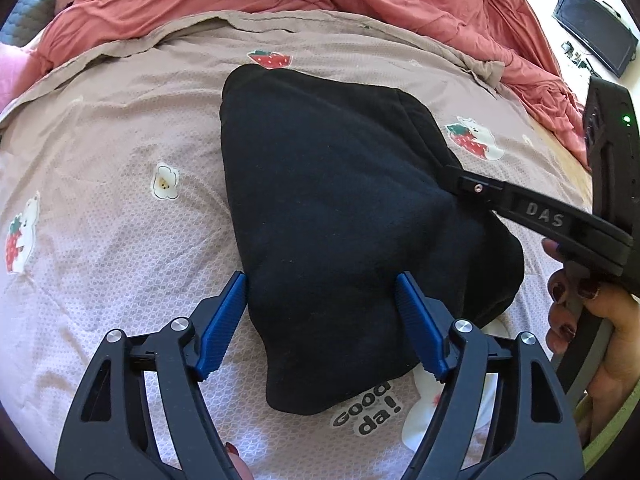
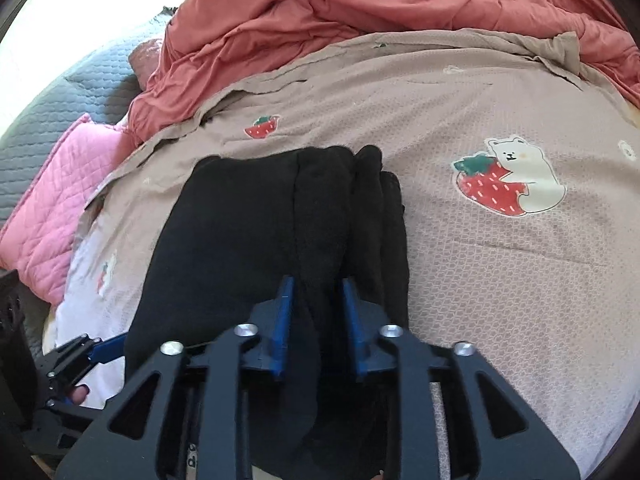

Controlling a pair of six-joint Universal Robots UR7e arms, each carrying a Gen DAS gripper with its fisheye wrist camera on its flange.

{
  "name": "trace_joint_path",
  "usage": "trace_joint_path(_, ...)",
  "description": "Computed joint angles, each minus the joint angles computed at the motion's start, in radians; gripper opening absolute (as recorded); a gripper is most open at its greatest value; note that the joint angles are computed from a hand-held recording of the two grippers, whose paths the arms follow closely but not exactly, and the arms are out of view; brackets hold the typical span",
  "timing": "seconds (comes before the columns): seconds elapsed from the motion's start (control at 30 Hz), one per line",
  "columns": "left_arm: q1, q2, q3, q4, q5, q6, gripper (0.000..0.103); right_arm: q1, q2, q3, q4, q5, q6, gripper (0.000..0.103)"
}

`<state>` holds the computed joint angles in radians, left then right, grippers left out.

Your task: Fold small clothes

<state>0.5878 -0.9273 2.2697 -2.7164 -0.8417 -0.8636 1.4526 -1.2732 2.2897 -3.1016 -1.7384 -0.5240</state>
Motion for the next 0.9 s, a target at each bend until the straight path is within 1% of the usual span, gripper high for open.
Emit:
trace_joint_path(0.07, 0.001, -0.005, 0.005, -0.006, -0.003, -0.003, 0.069, -0.006, -0.022, 0.001, 0.025, 0.020, 0.007, 0.031)
trace_joint_path(0.17, -0.005, -0.012, 0.010, -0.001, -0.002, -0.007, 0.069, -0.016, -0.074, 0.016, 0.061, 0.052, 0.002, 0.037)
trace_joint_path(0.27, -0.015, -0.027, 0.022, -0.004, 0.002, -0.016, 0.069, -0.028, -0.135, 0.037, 0.109, 0.078, -0.017, 0.038)
trace_joint_path(0.33, -0.025, -0.043, 0.036, -0.007, 0.010, -0.032, 0.068, -0.041, -0.192, 0.050, 0.173, 0.118, -0.038, 0.040)
trace_joint_path(0.37, -0.027, -0.051, 0.042, -0.008, 0.011, -0.038, 0.069, -0.046, -0.225, 0.055, 0.225, 0.139, -0.064, 0.044)
trace_joint_path(0.43, -0.027, -0.065, 0.051, -0.003, 0.009, -0.050, 0.069, -0.042, -0.260, 0.072, 0.250, 0.146, -0.112, 0.045)
trace_joint_path(0.5, -0.019, -0.068, 0.050, 0.021, -0.001, -0.057, 0.069, -0.027, -0.265, 0.080, 0.271, 0.120, -0.158, 0.045)
trace_joint_path(0.57, -0.014, -0.066, 0.054, 0.024, -0.008, -0.063, 0.069, -0.012, -0.239, 0.077, 0.283, 0.073, -0.155, 0.045)
trace_joint_path(0.6, -0.012, -0.064, 0.056, 0.024, -0.012, -0.067, 0.069, -0.001, -0.216, 0.076, 0.278, 0.021, -0.147, 0.036)
trace_joint_path(0.63, -0.011, -0.062, 0.057, 0.029, -0.019, -0.075, 0.069, 0.008, -0.199, 0.075, 0.272, -0.024, -0.142, 0.022)
trace_joint_path(0.67, -0.009, -0.061, 0.059, 0.025, -0.028, -0.076, 0.069, 0.012, -0.191, 0.073, 0.286, -0.046, -0.140, 0.012)
trace_joint_path(0.77, -0.017, -0.062, 0.064, 0.028, -0.029, -0.077, 0.069, 0.018, -0.219, 0.102, 0.268, -0.060, -0.142, 0.012)
trace_joint_path(0.9, -0.014, -0.065, 0.074, 0.017, -0.037, -0.066, 0.071, 0.007, -0.175, 0.105, 0.234, -0.112, -0.105, 0.015)
